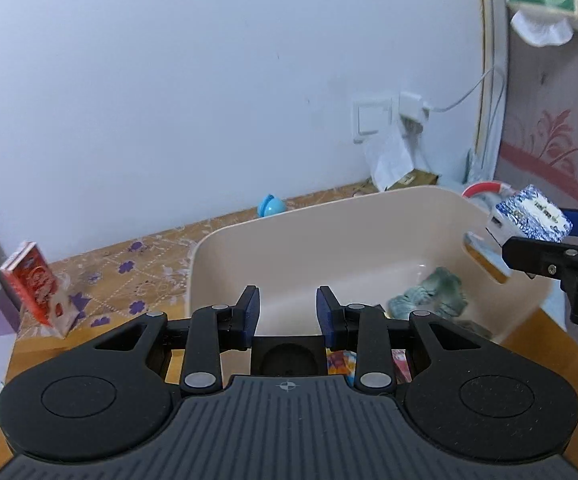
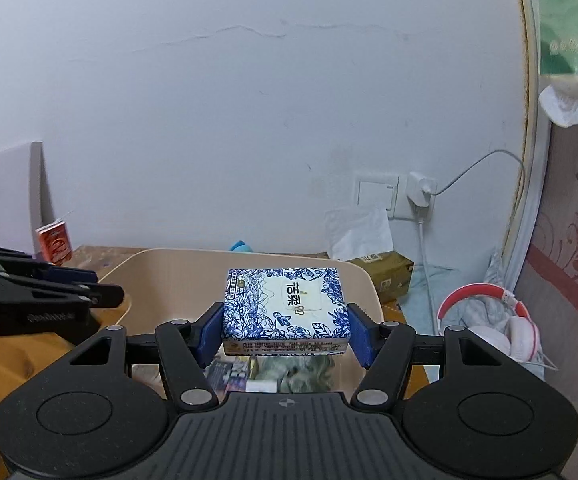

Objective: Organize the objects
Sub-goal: 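Carry both items over the beige bin and open both tools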

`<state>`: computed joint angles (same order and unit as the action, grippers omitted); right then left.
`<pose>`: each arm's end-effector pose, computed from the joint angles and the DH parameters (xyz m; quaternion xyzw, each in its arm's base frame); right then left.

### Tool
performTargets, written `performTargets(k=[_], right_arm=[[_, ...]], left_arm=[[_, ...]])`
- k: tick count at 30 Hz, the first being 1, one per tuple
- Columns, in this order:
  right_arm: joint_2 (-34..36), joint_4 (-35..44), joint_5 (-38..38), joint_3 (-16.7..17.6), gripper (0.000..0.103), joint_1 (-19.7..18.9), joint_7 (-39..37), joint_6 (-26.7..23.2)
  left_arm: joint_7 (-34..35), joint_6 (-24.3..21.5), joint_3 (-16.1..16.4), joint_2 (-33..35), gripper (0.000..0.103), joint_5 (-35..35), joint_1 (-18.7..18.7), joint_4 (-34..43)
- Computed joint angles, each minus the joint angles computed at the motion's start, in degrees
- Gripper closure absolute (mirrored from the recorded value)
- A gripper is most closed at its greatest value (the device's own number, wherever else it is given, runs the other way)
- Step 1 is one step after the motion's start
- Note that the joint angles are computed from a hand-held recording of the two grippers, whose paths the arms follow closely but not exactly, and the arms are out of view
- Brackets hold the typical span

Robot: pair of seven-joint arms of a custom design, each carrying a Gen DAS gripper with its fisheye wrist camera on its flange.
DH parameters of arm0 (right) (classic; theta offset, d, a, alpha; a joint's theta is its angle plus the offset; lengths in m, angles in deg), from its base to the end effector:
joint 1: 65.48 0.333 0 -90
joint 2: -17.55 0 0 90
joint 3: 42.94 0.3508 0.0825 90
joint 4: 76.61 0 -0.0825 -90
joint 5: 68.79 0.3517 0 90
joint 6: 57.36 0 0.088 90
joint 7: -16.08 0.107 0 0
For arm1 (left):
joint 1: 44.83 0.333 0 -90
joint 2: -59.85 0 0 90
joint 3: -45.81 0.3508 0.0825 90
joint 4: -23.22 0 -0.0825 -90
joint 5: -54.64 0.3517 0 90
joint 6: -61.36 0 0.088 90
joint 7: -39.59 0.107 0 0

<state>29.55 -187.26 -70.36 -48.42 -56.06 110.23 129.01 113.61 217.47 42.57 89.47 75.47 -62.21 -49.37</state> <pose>0.6268 0.0519 0.5707 -0.6123 0.5883 -0.3565 0.3898 0.6963 -0.2620 0.6099 -0.5188 0.7170 -0.3412 0.3167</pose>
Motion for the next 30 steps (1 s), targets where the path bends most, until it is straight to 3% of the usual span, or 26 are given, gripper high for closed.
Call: performTargets(k=[2,5,7,9,13,14,15,17,18,19,22,30], right_arm=[[2.5,3.5,0.9,2.7,0.042,-2.7,-0.9,-2.0],[5.9,7.6,0.5,1.4,0.042,-2.0,-0.7,-4.4],[8.0,10.2,0.2,1.1,0.042,-1.9,-0.9,-6.5],[10.0,12.9,0.0,1.7,0.042,-2.5,-1.5,-9.2],[12.7,16.2,-0.8,1.6,0.041,-2.3,-1.7,-13.3],[13.0,16.7,-0.6,2.1,0.035,-2.6,-2.1,-14.5],[12.8,16.4,-0.7,1.9,0.033,-2.3,-1.6,-14.9],[12.1,15.1,-0.6,1.6,0.023,-2.1,-0.8,-14.4],[11.4,14.2,-0.8,1.2,0.021,-1.8,-0.2,-13.8],[10.7,13.2,-0.9,0.9,0.013,-1.6,0.4,-12.9],[8.1,10.2,-1.9,-0.6,0.000,-0.3,2.5,-11.2],[1.6,4.6,-8.8,-3.5,0.000,2.9,9.0,-13.0]], left_arm=[[2.7,-4.7,-1.4,4.3,0.071,-2.1,0.5,6.9],[5.3,-9.6,-1.8,9.4,0.071,-3.7,0.1,15.0],[7.4,-13.4,-2.2,12.6,0.099,-5.2,-0.1,20.4],[9.0,-18.1,-2.8,15.8,0.099,-7.3,-0.1,26.4],[9.8,-19.5,-2.1,16.2,0.098,-8.1,-0.6,26.9],[9.8,-19.3,-2.0,15.6,0.098,-8.2,-0.6,26.0],[9.9,-19.1,-1.9,14.9,0.091,-8.1,-0.7,24.9],[9.6,-16.9,-1.6,12.3,0.063,-7.5,-0.7,20.6],[8.6,-14.4,-1.1,10.4,0.041,-6.7,-0.9,17.3],[7.3,-11.9,-0.4,8.7,0.030,-5.7,-1.2,14.2],[4.5,-7.7,0.1,4.3,0.028,-3.7,-1.2,7.2],[-1.2,-2.4,0.0,-5.8,0.021,0.3,-0.8,-7.0]])
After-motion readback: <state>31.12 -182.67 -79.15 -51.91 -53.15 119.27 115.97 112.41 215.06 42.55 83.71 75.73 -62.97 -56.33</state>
